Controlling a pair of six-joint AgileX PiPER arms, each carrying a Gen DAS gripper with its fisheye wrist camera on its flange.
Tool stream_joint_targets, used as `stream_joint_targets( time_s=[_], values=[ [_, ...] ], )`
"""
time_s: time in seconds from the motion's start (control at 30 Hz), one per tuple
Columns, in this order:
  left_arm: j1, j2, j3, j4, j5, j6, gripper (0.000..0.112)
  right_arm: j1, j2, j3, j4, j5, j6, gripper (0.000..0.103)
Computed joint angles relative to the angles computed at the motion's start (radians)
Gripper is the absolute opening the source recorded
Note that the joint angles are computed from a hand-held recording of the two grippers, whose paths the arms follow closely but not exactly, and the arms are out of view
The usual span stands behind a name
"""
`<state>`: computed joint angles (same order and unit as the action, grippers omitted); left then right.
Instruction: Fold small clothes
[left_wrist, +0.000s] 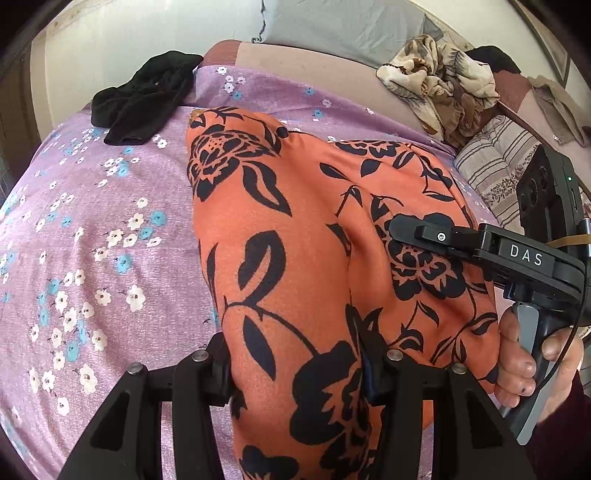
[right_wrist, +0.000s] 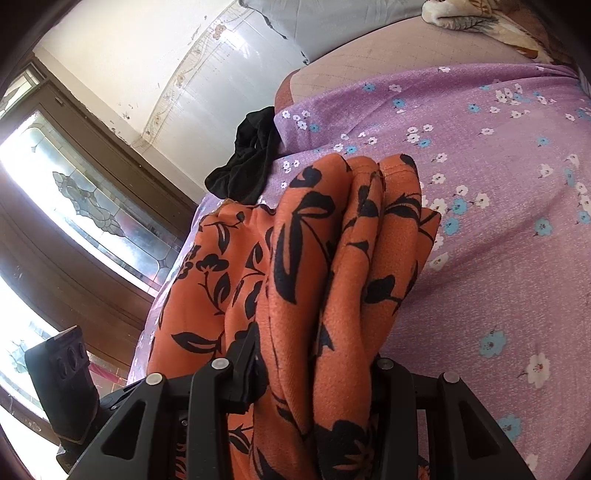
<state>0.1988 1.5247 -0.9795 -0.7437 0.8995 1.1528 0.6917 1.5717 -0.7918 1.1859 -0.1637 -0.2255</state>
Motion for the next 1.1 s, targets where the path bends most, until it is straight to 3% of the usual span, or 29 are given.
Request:
stream_joint_targets(
  time_s=[0.5,0.67,0.83,1.1],
  values=[
    [0.052,0.036,-0.014,0.042,-0.009,-0.015,0.052,0.011,0.109,-0.097,0.058,0.036,-0.061,0.04],
    [0.048,0.055,-0.021,0.062,-0.013,-0.033,0.052,0.007,0.13,-0.115,0.168,0.052,-0.176,0.04],
    [0.037,0.071,-0.027,0.081,-0.02,-0.052,0.052,0.0,0.151,-0.137,0.399,0.061,-0.41,0.04],
    [0.024,0.112,-0.06,0.106,-0.018,-0.092,0.056,-0.012,0.167,-0.137,0.517,0.078,-0.515,0.04]
  ],
)
